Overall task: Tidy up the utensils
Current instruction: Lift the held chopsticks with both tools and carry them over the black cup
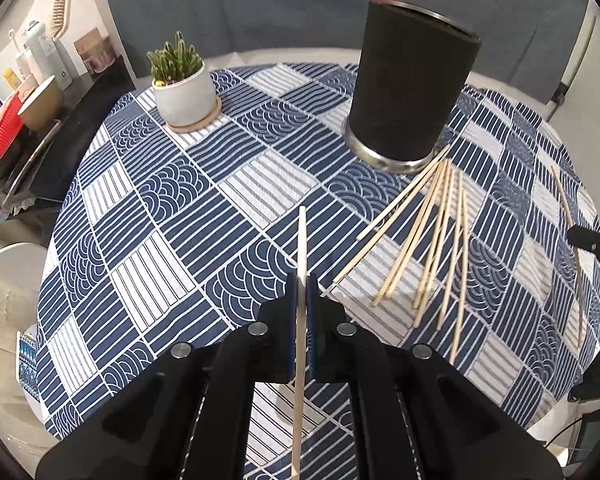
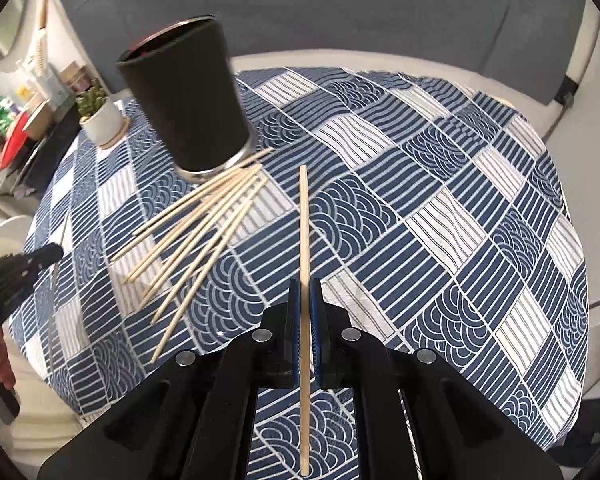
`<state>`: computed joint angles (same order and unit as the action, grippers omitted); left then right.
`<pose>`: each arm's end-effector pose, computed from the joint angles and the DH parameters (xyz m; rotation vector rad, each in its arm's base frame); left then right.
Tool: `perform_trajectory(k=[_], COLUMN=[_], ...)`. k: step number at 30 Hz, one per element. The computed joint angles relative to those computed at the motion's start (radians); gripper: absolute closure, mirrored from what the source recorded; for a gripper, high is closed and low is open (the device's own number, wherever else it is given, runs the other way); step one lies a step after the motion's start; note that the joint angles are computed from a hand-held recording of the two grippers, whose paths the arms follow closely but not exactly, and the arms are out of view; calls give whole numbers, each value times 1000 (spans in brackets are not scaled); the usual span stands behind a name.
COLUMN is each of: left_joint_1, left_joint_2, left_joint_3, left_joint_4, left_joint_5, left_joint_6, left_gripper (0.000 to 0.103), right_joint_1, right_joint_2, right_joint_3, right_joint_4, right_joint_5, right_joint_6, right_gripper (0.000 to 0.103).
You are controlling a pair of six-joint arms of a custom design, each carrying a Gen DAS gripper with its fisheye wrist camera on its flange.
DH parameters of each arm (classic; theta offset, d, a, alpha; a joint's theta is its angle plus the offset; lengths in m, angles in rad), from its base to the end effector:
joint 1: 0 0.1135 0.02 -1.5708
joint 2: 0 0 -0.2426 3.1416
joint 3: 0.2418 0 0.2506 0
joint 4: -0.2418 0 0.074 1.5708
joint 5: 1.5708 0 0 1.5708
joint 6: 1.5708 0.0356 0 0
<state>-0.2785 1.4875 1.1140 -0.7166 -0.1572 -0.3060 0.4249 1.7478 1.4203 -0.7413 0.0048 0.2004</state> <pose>0.2887 -0.0768 0.2256 -0.0871 2.6364 0.0127 0.3327 0.1504 0.2348 -0.2958 2.6386 0.2033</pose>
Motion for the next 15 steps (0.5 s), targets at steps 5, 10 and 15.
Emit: perform_trajectory(k=[5, 10, 15], left_joint_1=[-30, -59, -69], left_joint_2=[-33, -34, 15], left_joint_3=[52, 147, 282], left_joint_4=[-38, -61, -83], left_joint_5=[-35, -72, -101], left_joint_6=[5, 23, 75], left_gripper=[98, 98, 98], right_joint_1=[8, 6, 3], right_joint_2=[-29, -14, 20], right_joint_3=[6, 68, 183], right_joint_4=[20, 17, 11], right_joint_5=[-12, -36, -48], right_joint_6=[-17, -30, -37], right_gripper=[98, 98, 98])
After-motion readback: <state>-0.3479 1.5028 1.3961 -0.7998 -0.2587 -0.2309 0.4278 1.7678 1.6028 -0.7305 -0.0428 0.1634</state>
